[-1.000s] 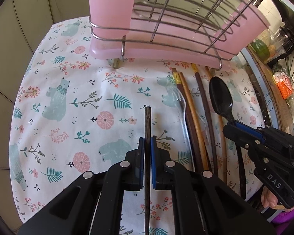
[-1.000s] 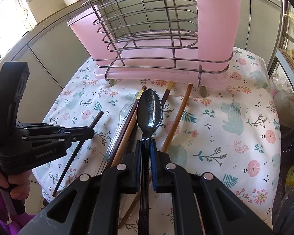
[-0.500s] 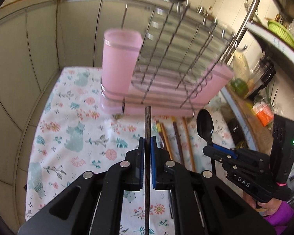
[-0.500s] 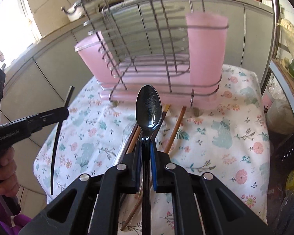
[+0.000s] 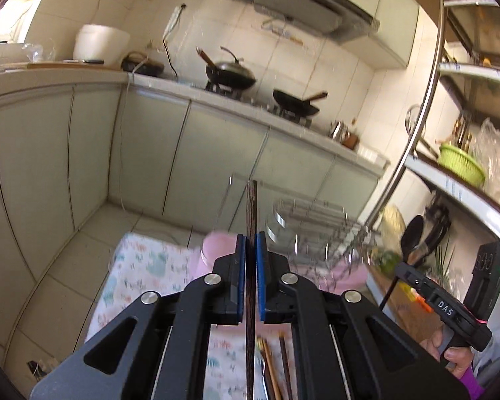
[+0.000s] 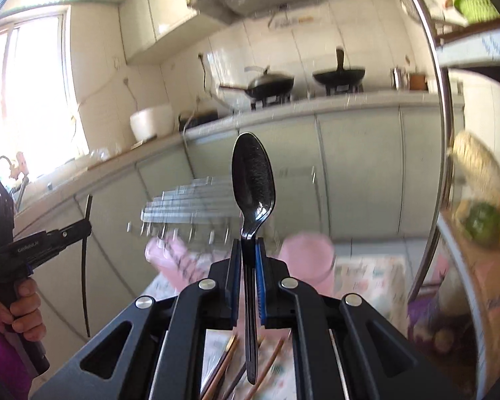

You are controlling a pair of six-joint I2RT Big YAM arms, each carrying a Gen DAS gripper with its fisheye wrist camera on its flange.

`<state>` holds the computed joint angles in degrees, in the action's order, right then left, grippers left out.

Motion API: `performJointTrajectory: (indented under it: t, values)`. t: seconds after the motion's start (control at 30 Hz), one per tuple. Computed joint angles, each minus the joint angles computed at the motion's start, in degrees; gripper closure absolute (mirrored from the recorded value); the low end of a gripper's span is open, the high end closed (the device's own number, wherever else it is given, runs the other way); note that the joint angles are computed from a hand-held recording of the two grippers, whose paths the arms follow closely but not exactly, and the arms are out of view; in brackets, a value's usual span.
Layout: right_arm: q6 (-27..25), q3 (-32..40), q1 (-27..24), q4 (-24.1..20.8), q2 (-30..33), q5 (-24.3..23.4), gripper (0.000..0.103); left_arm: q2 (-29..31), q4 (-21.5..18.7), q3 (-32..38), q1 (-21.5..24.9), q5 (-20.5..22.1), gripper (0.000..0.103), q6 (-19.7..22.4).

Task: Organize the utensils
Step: 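Lift the black spoon into the pink cup with the right tool while the left tool drops the chopstick in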

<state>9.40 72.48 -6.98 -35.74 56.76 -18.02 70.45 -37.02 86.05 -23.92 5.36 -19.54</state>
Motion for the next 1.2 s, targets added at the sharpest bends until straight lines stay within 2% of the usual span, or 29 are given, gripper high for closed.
performJointTrajectory:
  t: [0.13,0.37,0.43,0.57,0.73,0.83,0.97,1.07,1.2]
  values:
    - [0.5,4.1,-1.0,5.4,2.8,2.1,0.095,2.8,3.1,3.8,0.8,-1.6,0.098,-1.2]
    - [-1.1,8.6,-1.4,9.9,7.7,6.0,0.095,9.6,6.2,10.9,2.4,-2.3,0.098,-3.9]
    - [-1.5,9.3,-1.5,10.0,8.7,6.3,0.095,10.6,8.6,11.3,2.4,-3.0,0.098,-3.9]
    - [-1.0,8.4,-1.2,9.6,10.2,6.3,0.095,11.7,14.3,9.9,1.2,-7.7,0.098,-1.0]
    - [-0.7,6.4,-0.9,7.5,11.0,6.0,0.095,12.8,18.0,7.1,0.1,-11.2,0.098,2.3]
    - [-0.5,4.8,-1.0,6.9,10.8,5.9,0.095,13.2,17.4,5.8,-0.1,-11.3,0.098,2.7]
    - [-0.2,4.0,-1.1,5.0,10.6,5.5,0.096,12.5,15.3,3.8,0.1,-9.0,0.098,1.9]
    - [-0.2,3.5,-1.0,3.4,10.5,5.7,0.096,12.2,12.4,3.1,0.2,-7.1,0.098,1.4]
    - [-0.1,3.0,-0.6,1.3,10.3,5.8,0.096,12.1,7.8,3.1,-0.3,-7.4,0.098,2.0]
